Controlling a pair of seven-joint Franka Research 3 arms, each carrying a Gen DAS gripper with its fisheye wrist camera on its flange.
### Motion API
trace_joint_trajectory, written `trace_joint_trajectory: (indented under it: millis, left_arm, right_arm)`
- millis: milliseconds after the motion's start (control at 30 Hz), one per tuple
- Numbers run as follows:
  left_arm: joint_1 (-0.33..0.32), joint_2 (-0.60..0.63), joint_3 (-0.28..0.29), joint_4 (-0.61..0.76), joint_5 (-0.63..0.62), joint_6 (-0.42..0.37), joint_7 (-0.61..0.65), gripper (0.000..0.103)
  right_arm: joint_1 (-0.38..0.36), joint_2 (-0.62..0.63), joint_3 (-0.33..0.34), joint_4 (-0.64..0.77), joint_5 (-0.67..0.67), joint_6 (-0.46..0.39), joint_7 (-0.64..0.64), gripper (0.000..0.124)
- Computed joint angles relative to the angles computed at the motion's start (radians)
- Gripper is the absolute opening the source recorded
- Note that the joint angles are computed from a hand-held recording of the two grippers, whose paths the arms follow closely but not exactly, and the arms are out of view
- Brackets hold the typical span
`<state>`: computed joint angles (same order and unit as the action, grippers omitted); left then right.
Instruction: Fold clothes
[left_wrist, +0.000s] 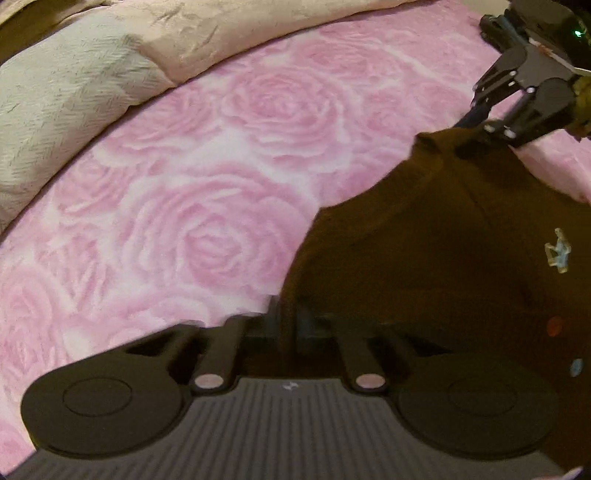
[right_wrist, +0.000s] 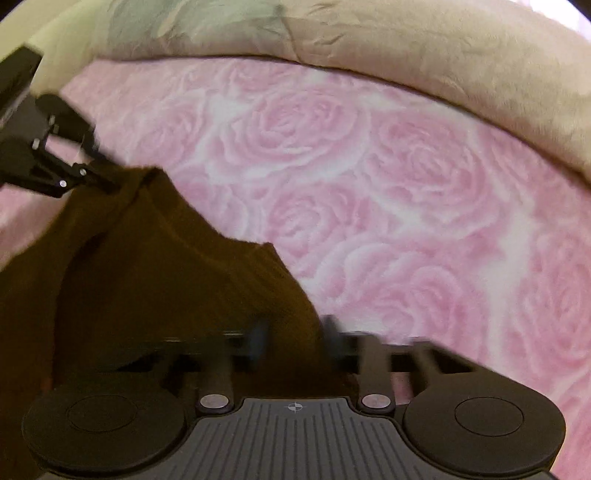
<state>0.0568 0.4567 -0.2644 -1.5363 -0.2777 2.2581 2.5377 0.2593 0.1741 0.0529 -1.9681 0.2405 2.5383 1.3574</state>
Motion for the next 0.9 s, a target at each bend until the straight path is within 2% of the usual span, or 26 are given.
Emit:
trace_joint_trajectory:
  millis: [33, 133, 233, 300, 367, 400, 433, 467, 500, 567, 633, 667, 700, 767, 800, 833, 900]
  left_arm:
    - [0.009, -0.015, -0.008, -0.019, -0.027, 0.04, 0.007, 0.004]
    - [0.013, -0.031, -0.006, -0.051, -0.065, 0.12, -0.022, 0.005]
    - [-0.013, -0.015, 0.016, -0.081, 0.001, 0.161, -0.073, 0.005]
    - [0.0, -0.016, 0.001, -0.101, -0.012, 0.192, -0.075, 0.006]
    - [0.008, -0.016, -0.003, -0.095, -0.014, 0.179, -0.091, 0.006]
    - [0.013, -0.013, -0.005, -0.088, -0.016, 0.168, -0.093, 0.006]
    - [0.019, -0.007, -0.008, -0.077, -0.021, 0.156, -0.091, 0.007]
    - [0.024, -0.001, -0.011, -0.065, -0.026, 0.143, -0.09, 0.008]
    - [0.028, 0.006, -0.012, -0.051, -0.029, 0.128, -0.09, 0.008]
    - [0.031, 0.013, -0.014, -0.037, -0.03, 0.112, -0.086, 0.009]
    - [0.031, 0.014, -0.016, -0.032, -0.026, 0.108, -0.072, 0.009]
    - [0.031, 0.012, -0.017, -0.036, -0.025, 0.109, -0.063, 0.009]
    - [0.032, 0.009, -0.017, -0.039, -0.024, 0.109, -0.056, 0.009]
    - [0.03, 0.002, -0.015, -0.047, -0.019, 0.105, -0.044, 0.007]
    - [0.029, -0.005, -0.013, -0.054, -0.014, 0.108, -0.038, 0.006]
    - [0.03, -0.019, -0.014, -0.071, -0.019, 0.126, -0.031, 0.005]
    - [0.049, -0.063, -0.031, -0.13, -0.081, 0.209, -0.004, 0.005]
  right_arm:
    - [0.009, -0.003, -0.005, 0.004, -0.036, 0.025, 0.016, 0.004]
    - [0.028, 0.002, -0.024, 0.025, -0.126, 0.113, 0.089, 0.003]
    - [0.025, 0.053, -0.03, 0.071, -0.13, 0.128, 0.142, 0.003]
    - [0.039, 0.072, -0.04, 0.083, -0.164, 0.115, 0.191, 0.004]
    - [0.036, 0.057, -0.026, 0.056, -0.147, 0.126, 0.179, 0.004]
    - [0.035, 0.042, -0.019, 0.033, -0.136, 0.137, 0.173, 0.017]
    - [0.034, 0.025, -0.013, 0.009, -0.125, 0.148, 0.167, 0.038]
    - [0.034, 0.008, -0.007, -0.015, -0.114, 0.16, 0.16, 0.09]
    - [0.031, -0.012, 0.001, -0.047, -0.095, 0.191, 0.138, 0.097]
    - [0.032, -0.025, 0.003, -0.054, -0.102, 0.161, 0.113, 0.096]
    - [0.028, -0.025, 0.006, -0.044, -0.096, 0.108, 0.081, 0.073]
    - [0.022, -0.017, 0.007, -0.03, -0.079, 0.073, 0.06, 0.051]
    - [0.016, -0.01, 0.008, -0.016, -0.064, 0.038, 0.04, 0.041]
    - [0.009, 0.012, 0.005, 0.005, -0.059, -0.008, 0.01, 0.032]
    - [0.005, 0.021, 0.006, 0.022, -0.043, -0.026, -0.004, 0.013]
    - [0.001, 0.03, 0.007, 0.042, -0.026, -0.043, -0.014, 0.008]
    - [0.015, 0.027, 0.005, 0.051, -0.053, 0.005, -0.019, 0.008]
